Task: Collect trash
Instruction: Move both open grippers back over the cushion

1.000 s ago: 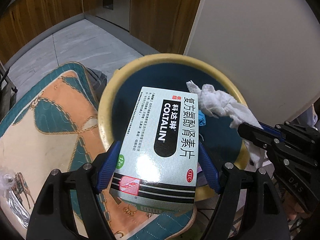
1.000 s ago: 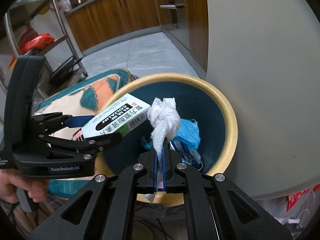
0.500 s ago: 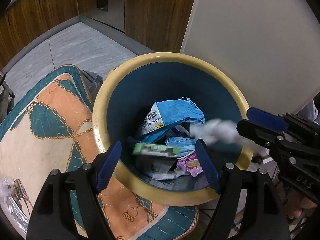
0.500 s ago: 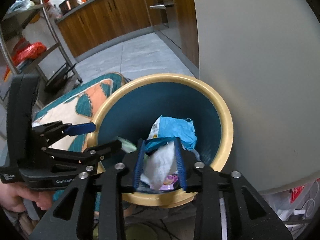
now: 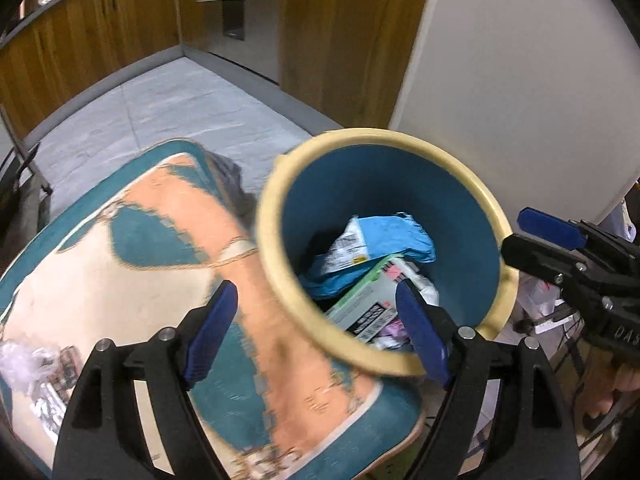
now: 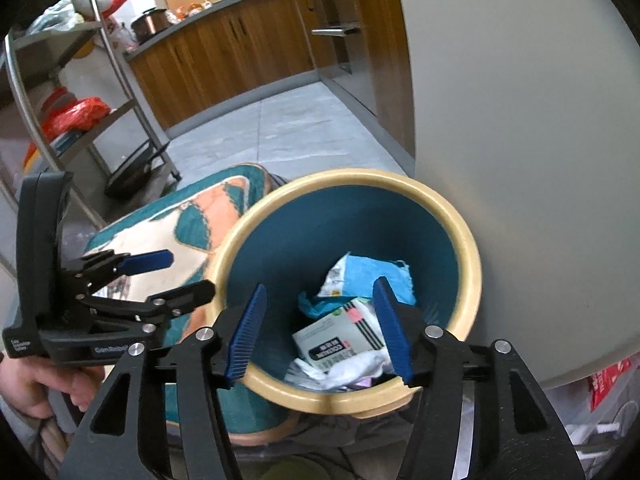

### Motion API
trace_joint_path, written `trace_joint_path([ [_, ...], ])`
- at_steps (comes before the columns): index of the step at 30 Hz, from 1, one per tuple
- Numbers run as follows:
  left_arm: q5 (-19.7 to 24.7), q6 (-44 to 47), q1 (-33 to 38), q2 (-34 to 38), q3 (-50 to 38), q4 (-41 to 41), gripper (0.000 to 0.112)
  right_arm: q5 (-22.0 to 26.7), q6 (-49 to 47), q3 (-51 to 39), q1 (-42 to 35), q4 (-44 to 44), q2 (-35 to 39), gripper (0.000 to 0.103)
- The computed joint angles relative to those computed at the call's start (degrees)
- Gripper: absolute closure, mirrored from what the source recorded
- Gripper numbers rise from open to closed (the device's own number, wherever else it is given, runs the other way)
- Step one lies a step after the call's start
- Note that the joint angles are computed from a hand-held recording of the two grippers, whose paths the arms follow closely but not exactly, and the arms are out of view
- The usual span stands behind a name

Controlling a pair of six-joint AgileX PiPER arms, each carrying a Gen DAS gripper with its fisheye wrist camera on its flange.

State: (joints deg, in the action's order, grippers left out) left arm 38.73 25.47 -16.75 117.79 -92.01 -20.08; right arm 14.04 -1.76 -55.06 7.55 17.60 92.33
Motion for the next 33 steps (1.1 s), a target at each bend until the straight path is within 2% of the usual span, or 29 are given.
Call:
trace_joint_path([
  [8, -2.36, 2.64, 7.30, -5.34, 7.05, -0.38, 0.032, 0.98, 2.13, -2.79, 4.61, -2.09, 0.92, 0.038],
  [12, -3.70, 1.41, 11.80, -7.13, 10.21, 0.52, 0.027, 1.24, 4.24, -4.46, 7.73, -4.06, 1.65, 0.038],
  [20, -5.86, -5.71, 20.38, -7.88, 13.58, 3.80, 0.025, 2.50, 5.92, -8.56, 12.30, -5.96, 4.31, 0.038],
  [25, -7.85, -12.27, 23.93, -8.52, 15.52, 9.44, 0.023, 2.89, 3.36, -10.05, 13.48, -2.97, 5.32, 0.038],
  [30, -7.74, -21.15, 26.37, -6.92, 15.20, 16.51, 0.022, 2.75, 1.19, -10.71, 14.60, -0.13, 5.65, 0.038],
  [33, -6.22, -24.44, 27.18, -5.29, 13.91, 18.32, 0.022, 3.20, 0.24, -12.18, 15.40, 1.33, 6.60, 0.038],
])
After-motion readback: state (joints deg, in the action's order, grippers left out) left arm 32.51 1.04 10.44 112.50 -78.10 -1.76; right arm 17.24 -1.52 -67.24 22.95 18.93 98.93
